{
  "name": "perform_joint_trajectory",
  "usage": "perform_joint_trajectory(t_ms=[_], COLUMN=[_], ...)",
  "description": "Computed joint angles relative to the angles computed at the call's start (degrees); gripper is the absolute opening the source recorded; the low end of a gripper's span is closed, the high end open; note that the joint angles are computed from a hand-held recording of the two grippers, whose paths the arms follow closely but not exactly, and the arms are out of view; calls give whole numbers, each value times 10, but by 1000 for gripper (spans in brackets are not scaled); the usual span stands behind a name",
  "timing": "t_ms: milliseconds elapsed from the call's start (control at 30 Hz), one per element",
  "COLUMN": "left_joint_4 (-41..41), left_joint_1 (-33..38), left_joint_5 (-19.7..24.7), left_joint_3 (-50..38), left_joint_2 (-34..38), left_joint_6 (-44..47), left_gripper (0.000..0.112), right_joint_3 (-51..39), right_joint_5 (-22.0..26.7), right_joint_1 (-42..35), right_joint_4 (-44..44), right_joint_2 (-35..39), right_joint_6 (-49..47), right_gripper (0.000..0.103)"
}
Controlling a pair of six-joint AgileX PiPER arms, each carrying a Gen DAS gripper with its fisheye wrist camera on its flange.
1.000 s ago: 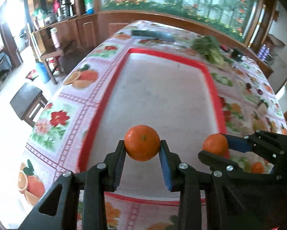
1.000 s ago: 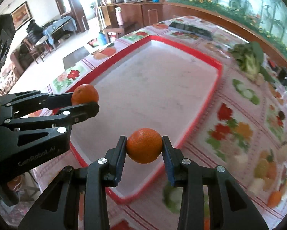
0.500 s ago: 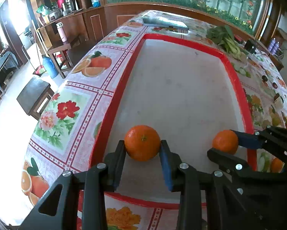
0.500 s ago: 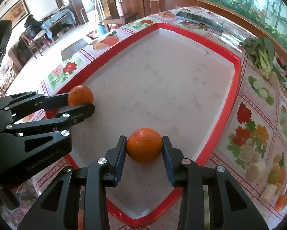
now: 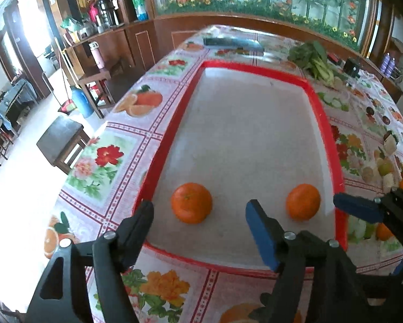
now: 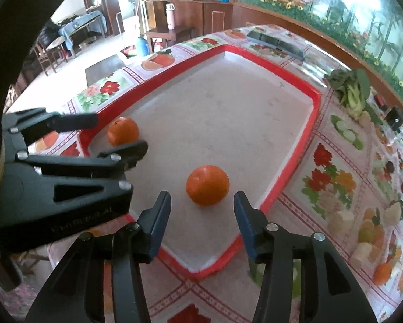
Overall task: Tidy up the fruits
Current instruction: 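Move both open tools back over the table toward more oranges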
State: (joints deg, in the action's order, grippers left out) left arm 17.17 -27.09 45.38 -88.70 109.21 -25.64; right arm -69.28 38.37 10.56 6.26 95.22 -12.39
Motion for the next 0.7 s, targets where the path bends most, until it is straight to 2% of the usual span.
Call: perform_joint_trajectory(t_ms=[133, 300, 433, 567, 700], left_joint_4=[0, 1, 5, 8, -14], left_joint_1=[-9, -37, -74, -115, -152], left_joint_5=[5, 21, 32, 53, 79], left_joint_3=[8, -4, -19, -55, -107], left_joint_2=[-15, -17, -14, 7, 42], left_joint_6=[-15, -31, -37, -33, -15], left_gripper=[75, 75, 75, 75, 77], right_joint_3=[40, 84, 117, 148, 164], right_joint_5=[-13, -19, -14, -11, 1], right_joint_1=[-27, -68, -107, -164, -257], right_joint_4=[36, 63, 92, 119, 162], right_joint_2=[-40, -83, -109, -135, -154], right_joint_6=[-17, -35, -68, -114, -176], right_gripper=[50, 58, 59, 59, 61])
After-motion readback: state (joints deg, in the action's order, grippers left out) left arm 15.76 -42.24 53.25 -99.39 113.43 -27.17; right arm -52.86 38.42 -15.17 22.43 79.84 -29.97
